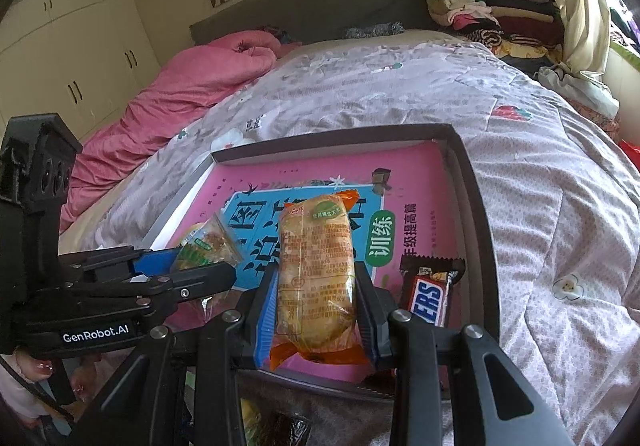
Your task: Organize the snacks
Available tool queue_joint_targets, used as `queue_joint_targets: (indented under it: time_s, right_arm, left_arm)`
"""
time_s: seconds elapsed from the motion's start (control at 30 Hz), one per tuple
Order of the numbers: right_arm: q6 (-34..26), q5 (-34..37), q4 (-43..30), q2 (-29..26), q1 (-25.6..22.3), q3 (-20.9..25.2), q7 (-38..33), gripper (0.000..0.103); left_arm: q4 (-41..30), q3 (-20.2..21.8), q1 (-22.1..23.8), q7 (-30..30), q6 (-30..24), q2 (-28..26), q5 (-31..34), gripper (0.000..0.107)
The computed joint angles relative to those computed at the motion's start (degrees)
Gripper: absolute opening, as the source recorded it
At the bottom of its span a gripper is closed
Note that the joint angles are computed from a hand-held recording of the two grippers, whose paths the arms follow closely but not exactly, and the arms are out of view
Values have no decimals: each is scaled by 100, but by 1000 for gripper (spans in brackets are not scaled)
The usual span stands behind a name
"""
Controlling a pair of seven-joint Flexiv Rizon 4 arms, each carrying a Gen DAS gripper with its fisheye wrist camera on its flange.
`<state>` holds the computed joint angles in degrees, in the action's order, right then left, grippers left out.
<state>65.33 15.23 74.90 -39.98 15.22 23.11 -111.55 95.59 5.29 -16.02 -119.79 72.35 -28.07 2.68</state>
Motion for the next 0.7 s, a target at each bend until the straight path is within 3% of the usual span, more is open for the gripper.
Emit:
queue_joint_targets:
  time_s: [0.7]
  right_arm:
    - [-187,-181,2,-61,106,-137,172,36]
  left_arm:
    - [-53,-60,19,48,-83,-69,-45,47]
